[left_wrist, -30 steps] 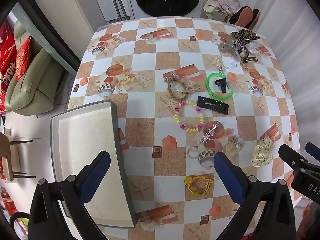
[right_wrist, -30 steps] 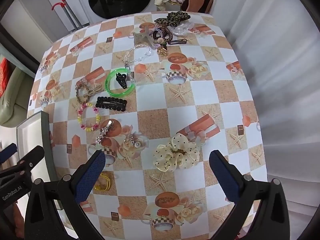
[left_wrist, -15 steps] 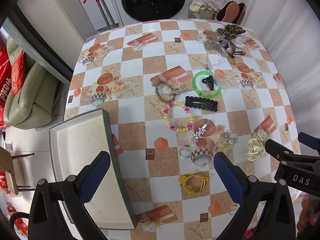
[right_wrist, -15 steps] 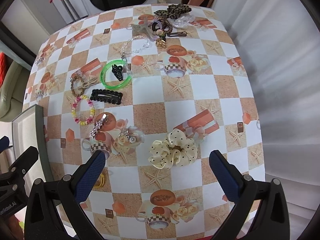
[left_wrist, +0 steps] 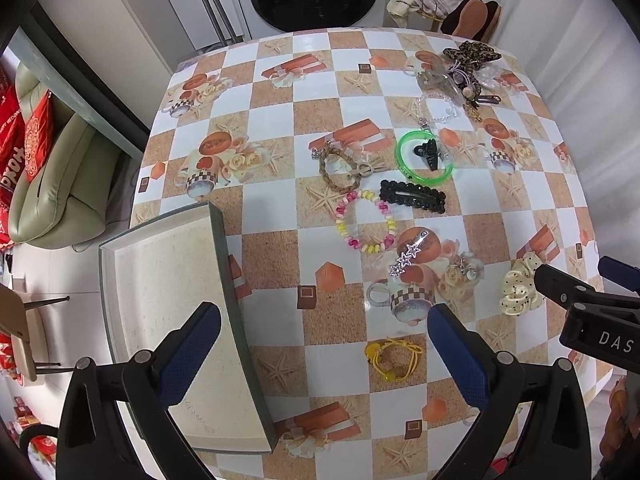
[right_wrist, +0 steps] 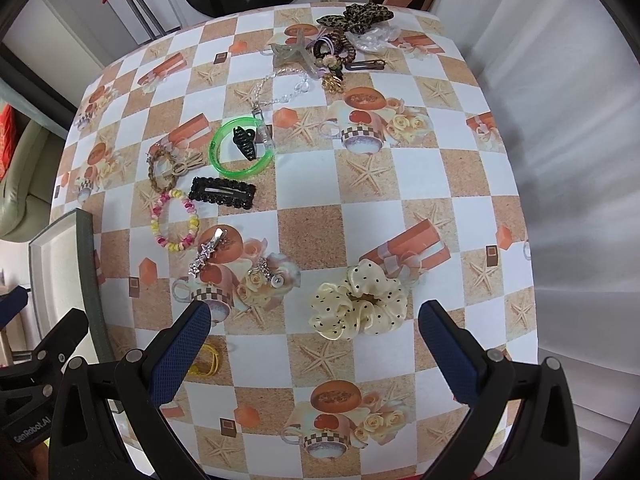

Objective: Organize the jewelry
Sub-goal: 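Move both grippers toward the beaded bracelet and polka-dot scrunchie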

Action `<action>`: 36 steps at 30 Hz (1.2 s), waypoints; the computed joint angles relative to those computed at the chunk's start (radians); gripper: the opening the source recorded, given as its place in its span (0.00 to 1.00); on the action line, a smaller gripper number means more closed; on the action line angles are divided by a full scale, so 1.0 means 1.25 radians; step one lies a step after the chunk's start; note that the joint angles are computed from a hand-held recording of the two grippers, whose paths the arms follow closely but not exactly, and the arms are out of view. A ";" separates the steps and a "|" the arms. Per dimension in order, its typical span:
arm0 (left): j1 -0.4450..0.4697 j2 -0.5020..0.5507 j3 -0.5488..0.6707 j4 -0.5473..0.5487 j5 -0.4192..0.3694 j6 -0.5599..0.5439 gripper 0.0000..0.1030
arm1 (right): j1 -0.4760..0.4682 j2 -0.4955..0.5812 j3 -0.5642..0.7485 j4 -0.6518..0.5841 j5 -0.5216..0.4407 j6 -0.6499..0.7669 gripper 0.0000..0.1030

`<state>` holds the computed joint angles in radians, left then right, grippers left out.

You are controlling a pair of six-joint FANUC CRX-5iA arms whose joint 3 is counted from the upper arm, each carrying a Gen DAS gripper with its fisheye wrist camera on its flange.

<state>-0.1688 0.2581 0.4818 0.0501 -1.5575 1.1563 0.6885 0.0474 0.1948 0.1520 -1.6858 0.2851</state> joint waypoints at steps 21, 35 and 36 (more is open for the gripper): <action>0.002 -0.001 -0.008 -0.011 -0.008 0.001 1.00 | -0.007 -0.006 -0.008 -0.004 -0.001 -0.007 1.00; 0.005 0.005 -0.001 -0.019 -0.014 0.001 1.00 | -0.010 -0.004 -0.015 -0.008 0.005 -0.006 1.00; 0.005 0.005 0.000 -0.021 -0.016 0.002 1.00 | -0.010 -0.005 -0.016 -0.009 0.005 -0.006 1.00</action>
<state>-0.1622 0.2648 0.4821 0.0241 -1.5772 1.1584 0.6765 0.0412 0.1743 0.1411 -1.6789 0.2775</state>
